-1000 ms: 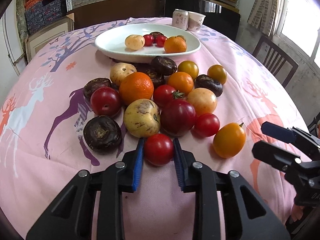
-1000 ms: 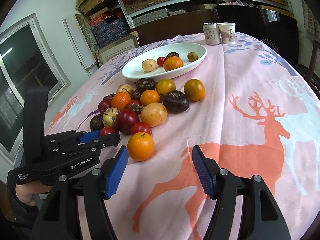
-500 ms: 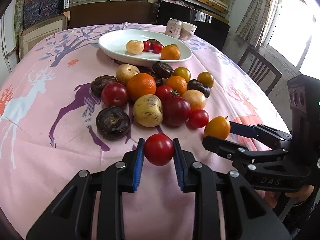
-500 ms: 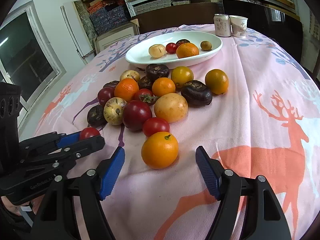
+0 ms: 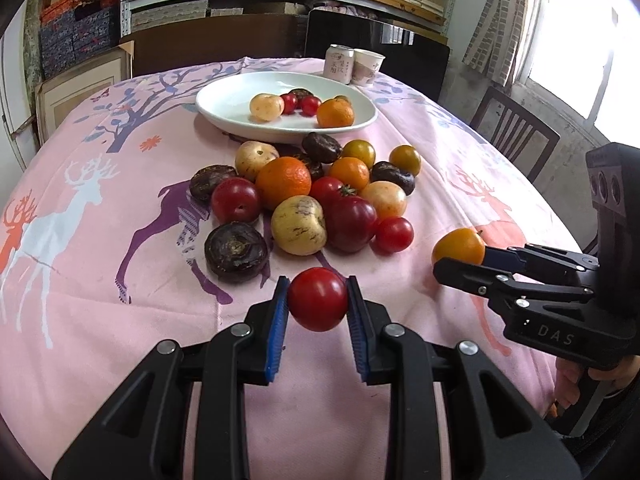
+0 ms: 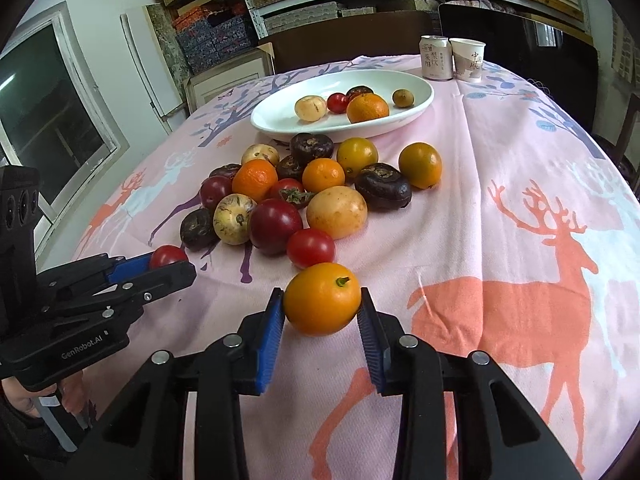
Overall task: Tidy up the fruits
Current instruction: 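Carry the red tomato and yellow-orange tomato over the white plate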
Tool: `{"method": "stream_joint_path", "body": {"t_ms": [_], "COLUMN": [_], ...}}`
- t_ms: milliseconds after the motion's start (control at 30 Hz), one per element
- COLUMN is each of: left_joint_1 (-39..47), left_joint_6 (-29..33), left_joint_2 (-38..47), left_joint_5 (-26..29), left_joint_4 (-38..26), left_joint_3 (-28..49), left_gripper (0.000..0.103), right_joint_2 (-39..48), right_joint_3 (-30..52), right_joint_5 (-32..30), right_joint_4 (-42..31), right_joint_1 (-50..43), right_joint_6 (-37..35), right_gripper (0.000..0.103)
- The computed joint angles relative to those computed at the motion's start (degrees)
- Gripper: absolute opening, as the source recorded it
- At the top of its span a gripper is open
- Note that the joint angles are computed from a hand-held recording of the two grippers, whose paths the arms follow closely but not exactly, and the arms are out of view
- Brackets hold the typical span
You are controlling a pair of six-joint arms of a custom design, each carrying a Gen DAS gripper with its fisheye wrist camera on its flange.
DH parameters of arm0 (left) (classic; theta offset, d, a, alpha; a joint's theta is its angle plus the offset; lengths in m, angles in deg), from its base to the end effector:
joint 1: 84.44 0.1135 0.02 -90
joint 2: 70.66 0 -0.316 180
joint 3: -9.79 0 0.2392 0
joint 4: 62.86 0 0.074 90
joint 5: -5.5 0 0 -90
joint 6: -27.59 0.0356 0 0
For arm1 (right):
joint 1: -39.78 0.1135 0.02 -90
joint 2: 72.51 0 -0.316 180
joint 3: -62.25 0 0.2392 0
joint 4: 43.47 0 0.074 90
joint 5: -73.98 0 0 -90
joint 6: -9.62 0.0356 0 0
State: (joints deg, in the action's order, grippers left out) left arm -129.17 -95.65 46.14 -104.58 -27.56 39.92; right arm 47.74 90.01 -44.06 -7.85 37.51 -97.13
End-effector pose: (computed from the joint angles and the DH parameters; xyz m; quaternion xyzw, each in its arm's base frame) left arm 0.1816 -0.1626 0.0728 0.0356 0.9304 -0.0770 0.3567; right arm 0.2269 0.0078 0.0592 -0.1857 0.9138 0.1833 0.3112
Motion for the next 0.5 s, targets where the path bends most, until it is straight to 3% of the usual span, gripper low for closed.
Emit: {"method": "stream_joint_path", "body": {"t_ms": [267,500], "left_joint_1": [-1.76,4.44], "left_joint_6": [2.82,1.56], "left_joint_2": [-6.19,-12.34], "left_joint_5": [-3.73,-3.55], "left_joint_4": [-8.90,-10.10], "left_joint_3": [2.66,3.30], "left_gripper": [0.027,0.027], "right_joint_2": [-6.25,-14.45], "right_joint_3": [-2.12,3.36], "right_joint_5": [-2.44,-2.53], "right_joint_4": [-1.17,-8.05], "right_joint_1": [-2.82,-4.85], "right_joint_6": [-1.52,-1.04], "right_gripper": [0.037,0.037]}}
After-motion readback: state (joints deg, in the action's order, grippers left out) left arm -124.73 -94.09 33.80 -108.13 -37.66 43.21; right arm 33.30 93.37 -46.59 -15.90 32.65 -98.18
